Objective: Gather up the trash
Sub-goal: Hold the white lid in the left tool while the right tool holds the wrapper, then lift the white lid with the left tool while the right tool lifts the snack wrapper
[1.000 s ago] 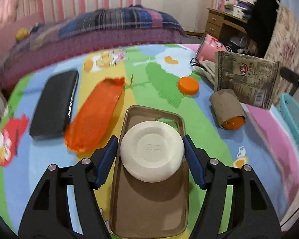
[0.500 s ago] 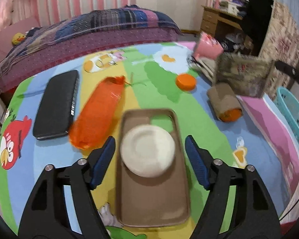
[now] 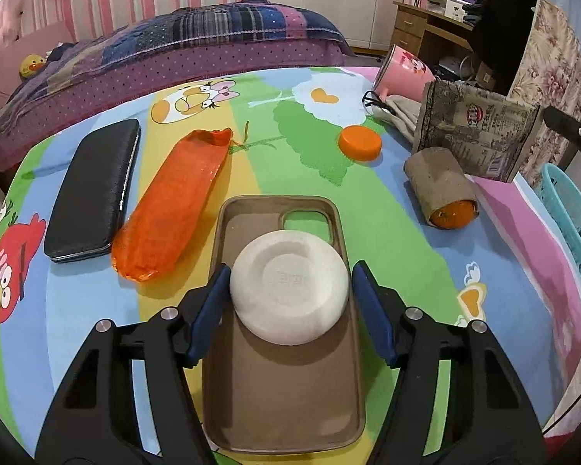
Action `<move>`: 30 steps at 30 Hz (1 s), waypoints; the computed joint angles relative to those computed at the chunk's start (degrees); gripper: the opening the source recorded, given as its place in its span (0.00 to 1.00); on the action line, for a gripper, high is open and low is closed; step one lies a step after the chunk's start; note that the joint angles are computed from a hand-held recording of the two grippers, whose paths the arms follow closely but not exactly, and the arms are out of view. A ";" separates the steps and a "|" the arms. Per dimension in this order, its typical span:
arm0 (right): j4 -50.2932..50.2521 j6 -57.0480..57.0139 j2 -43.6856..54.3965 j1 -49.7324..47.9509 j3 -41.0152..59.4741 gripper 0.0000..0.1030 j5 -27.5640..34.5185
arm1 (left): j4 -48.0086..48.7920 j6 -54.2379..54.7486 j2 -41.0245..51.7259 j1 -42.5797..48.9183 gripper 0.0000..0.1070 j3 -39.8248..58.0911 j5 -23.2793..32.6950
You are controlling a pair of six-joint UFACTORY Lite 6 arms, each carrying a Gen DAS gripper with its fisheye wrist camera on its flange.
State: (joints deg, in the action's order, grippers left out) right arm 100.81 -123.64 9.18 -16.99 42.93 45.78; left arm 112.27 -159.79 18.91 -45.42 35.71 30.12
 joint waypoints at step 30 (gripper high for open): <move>5.64 -11.50 -4.54 10.44 -8.02 0.64 -9.87 | -20.20 15.25 -16.04 -5.79 0.57 -5.80 14.61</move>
State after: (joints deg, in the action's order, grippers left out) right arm 106.46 -135.14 4.63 -6.55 34.90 35.91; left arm 92.06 -144.54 2.86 -51.21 29.91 44.73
